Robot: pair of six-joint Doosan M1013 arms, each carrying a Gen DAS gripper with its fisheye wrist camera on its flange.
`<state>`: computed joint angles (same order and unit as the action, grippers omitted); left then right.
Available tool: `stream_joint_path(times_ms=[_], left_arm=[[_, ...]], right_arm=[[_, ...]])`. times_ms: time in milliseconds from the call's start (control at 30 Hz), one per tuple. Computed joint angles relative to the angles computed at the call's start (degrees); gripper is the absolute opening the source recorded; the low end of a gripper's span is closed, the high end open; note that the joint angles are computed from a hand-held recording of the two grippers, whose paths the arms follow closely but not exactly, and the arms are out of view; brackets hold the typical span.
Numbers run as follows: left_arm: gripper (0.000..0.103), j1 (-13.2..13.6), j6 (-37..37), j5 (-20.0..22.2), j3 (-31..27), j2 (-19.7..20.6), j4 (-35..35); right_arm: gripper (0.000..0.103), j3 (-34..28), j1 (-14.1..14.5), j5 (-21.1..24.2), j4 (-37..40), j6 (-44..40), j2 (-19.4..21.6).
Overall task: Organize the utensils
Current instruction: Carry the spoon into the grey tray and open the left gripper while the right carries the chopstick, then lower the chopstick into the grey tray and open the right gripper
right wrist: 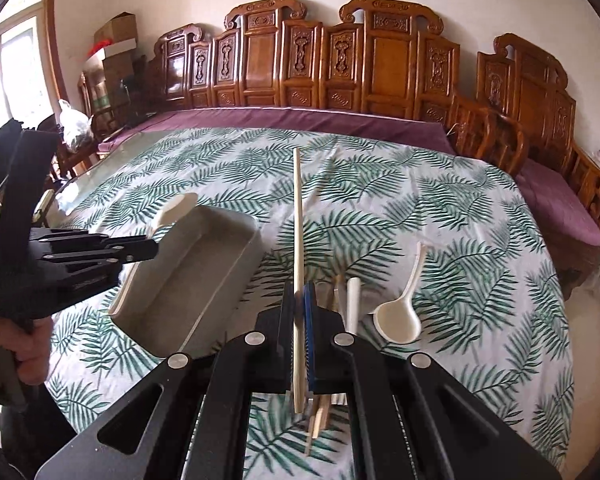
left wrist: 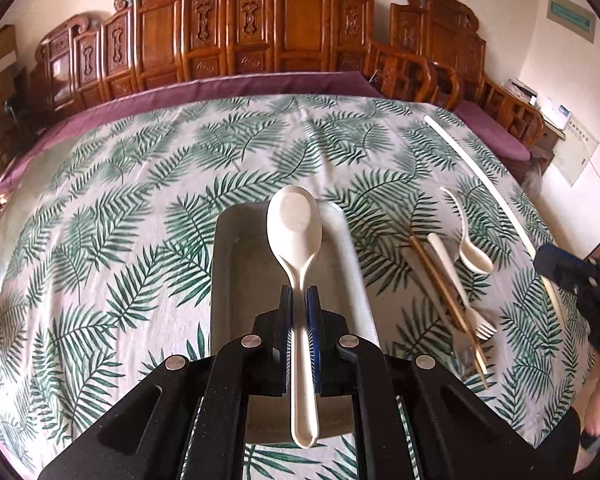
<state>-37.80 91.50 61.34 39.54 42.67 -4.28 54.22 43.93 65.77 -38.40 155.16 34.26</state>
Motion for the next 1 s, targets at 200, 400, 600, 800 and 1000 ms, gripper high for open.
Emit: stream_joint_path(times_ms=[200, 400, 600, 800, 1000], left_arm=[[0.008, 0.5, -0.9, 1.3, -1.7, 1.6, -0.2], [0.009, 1.3, -0.1, 0.1, -0.6, 0.9, -1.3], [0.009, 2.5, 0.9, -2.5, 2.5, -1.3, -1.6], [0.009, 3.5, 2.7, -5.4, 5.8, -3.6, -1.1], [0.009, 4.2, 4.7, -8.0, 8.9, -5.7, -1.8]], right_arm=[[0.006, -4.7, 0.2, 0.1, 2.6, -2.4, 3.1], [0.006, -9.0, 0.2, 1.3, 5.2, -5.4, 6.0], [0.006, -14.0, -0.2, 2.1, 8.5, -7.1, 9.5], [0.006, -19.8, -0.7, 4.1, 11.8, -8.0, 13.4], [0.006, -26.8, -1.0, 8.1, 14.0, -8.8, 17.6]])
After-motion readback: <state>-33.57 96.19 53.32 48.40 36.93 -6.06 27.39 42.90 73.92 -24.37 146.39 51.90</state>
